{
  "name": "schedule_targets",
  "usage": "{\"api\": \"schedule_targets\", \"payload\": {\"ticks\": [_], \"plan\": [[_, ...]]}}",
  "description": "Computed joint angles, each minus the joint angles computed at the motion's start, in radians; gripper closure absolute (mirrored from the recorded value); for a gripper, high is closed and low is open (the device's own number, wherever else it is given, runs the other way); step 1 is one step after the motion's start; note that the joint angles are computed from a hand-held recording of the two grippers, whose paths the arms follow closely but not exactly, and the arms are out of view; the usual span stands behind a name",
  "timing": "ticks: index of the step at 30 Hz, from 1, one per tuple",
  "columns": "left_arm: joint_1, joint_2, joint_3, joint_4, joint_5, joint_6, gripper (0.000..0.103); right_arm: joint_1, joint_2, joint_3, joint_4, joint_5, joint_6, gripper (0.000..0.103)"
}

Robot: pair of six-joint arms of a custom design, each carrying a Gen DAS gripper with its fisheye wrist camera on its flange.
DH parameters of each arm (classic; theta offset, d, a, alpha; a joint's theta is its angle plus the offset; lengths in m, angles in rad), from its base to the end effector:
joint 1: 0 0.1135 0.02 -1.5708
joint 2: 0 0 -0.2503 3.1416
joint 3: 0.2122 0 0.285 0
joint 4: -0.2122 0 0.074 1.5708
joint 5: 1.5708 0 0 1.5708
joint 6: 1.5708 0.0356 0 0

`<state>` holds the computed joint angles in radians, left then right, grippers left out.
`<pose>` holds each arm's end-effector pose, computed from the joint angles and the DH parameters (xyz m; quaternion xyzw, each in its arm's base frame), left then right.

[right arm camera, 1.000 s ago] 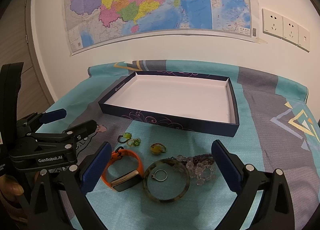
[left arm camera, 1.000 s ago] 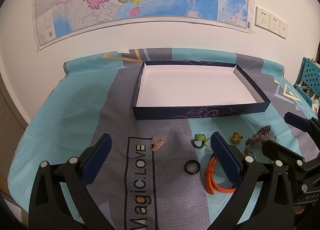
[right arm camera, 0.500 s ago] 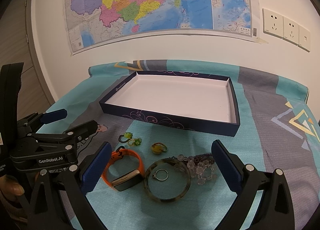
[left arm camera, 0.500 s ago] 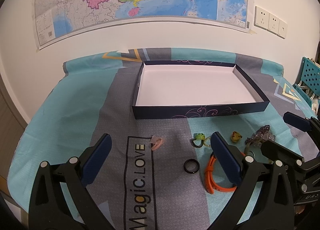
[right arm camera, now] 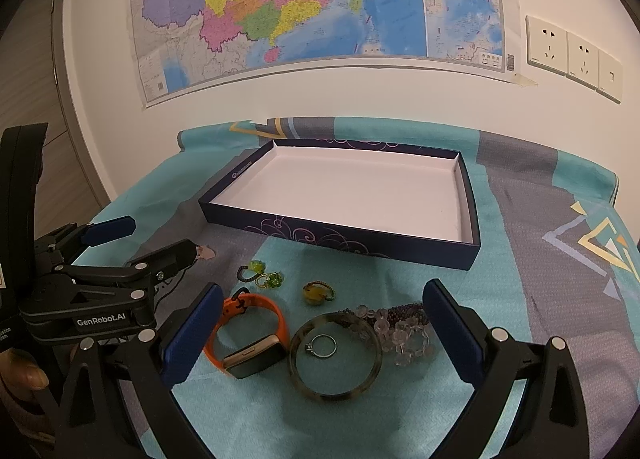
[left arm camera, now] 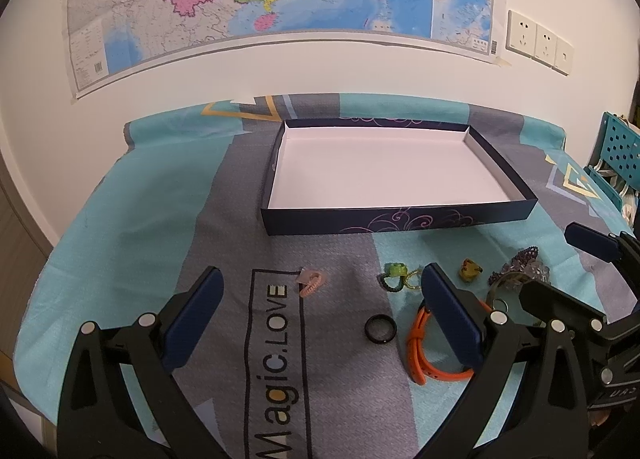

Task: Organize jewelry

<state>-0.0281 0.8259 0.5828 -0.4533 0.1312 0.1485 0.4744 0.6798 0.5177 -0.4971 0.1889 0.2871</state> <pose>0.2188 -0.0108 0.2186 0.1074 0.8980 -0.0339 0.4253 0.1775 0.0836 0.2184 -0.0423 0.8939 0.0842 0.4383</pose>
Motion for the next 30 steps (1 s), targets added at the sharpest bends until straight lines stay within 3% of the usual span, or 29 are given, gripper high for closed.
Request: {"api": "schedule_targets", "payload": {"ticks": [15,22,25,30], "plan": [[-0.012,0.019,-0.006,0.014,0.003,-0.001,0.006,-0.013,0.0,0.002,-0.005,-0.015,-0.011,0.008],[0.014,0.042,-0.003,0.01,0.054,0.025,0.006,-0.065,-0.009,0.005,-0.022,-0.049,-0.036,0.011],[0.033,0.06,-0.001,0.012,0.074,0.045,0.006,-0.108,-0.034,-0.005,-0.046,-0.064,-0.051,0.013],[0.057,0.084,0.0,0.013,0.095,0.071,0.006,-0.208,-0.046,-0.019,-0.074,-0.125,-0.08,0.025]]}}
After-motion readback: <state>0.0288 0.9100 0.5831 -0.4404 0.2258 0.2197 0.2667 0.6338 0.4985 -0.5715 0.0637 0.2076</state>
